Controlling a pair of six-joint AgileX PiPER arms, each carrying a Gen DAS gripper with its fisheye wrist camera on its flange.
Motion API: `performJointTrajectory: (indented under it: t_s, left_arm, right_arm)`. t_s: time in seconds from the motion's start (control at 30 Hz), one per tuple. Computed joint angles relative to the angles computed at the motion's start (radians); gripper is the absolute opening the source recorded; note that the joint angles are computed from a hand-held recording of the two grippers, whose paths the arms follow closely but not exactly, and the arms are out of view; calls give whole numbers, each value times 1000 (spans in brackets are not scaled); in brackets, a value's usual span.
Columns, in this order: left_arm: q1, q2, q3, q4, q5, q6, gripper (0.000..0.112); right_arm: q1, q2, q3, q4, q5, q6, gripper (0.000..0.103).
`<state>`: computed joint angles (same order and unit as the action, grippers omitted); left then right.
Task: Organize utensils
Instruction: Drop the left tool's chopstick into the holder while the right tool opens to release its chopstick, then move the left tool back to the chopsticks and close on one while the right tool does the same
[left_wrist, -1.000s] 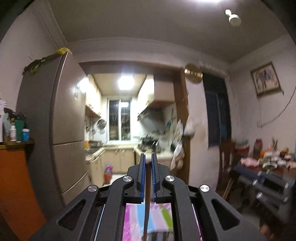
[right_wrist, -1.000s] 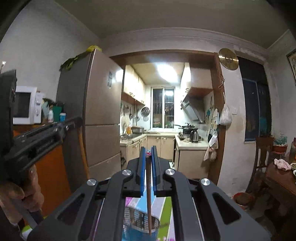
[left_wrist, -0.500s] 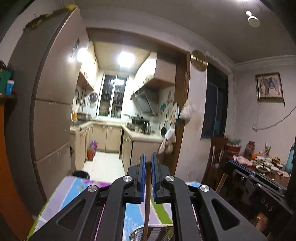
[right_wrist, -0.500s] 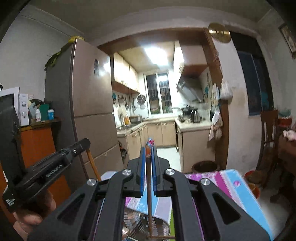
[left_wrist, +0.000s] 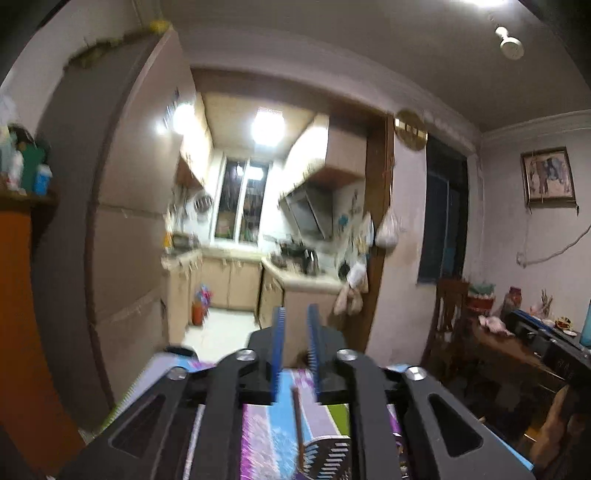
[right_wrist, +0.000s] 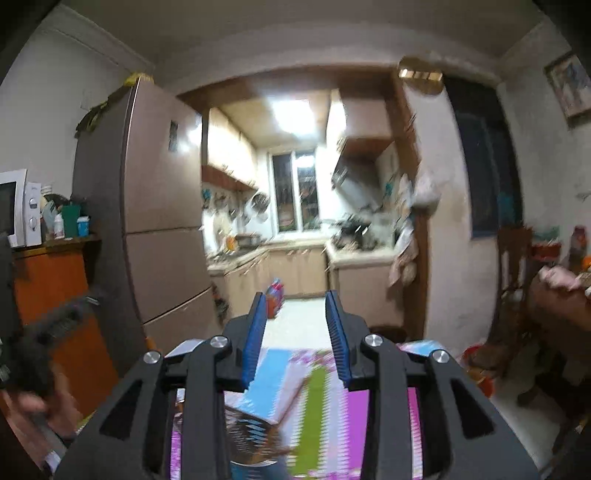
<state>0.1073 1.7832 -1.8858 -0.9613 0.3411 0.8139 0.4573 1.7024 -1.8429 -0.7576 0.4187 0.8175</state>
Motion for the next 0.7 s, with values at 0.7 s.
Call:
performJointTrajectory:
  t_s: [0.7]
  left_arm:
    - [594,-867,1077,-272,502,726,50]
  right_arm:
    - [132,-984,1042,-232,436,156,31]
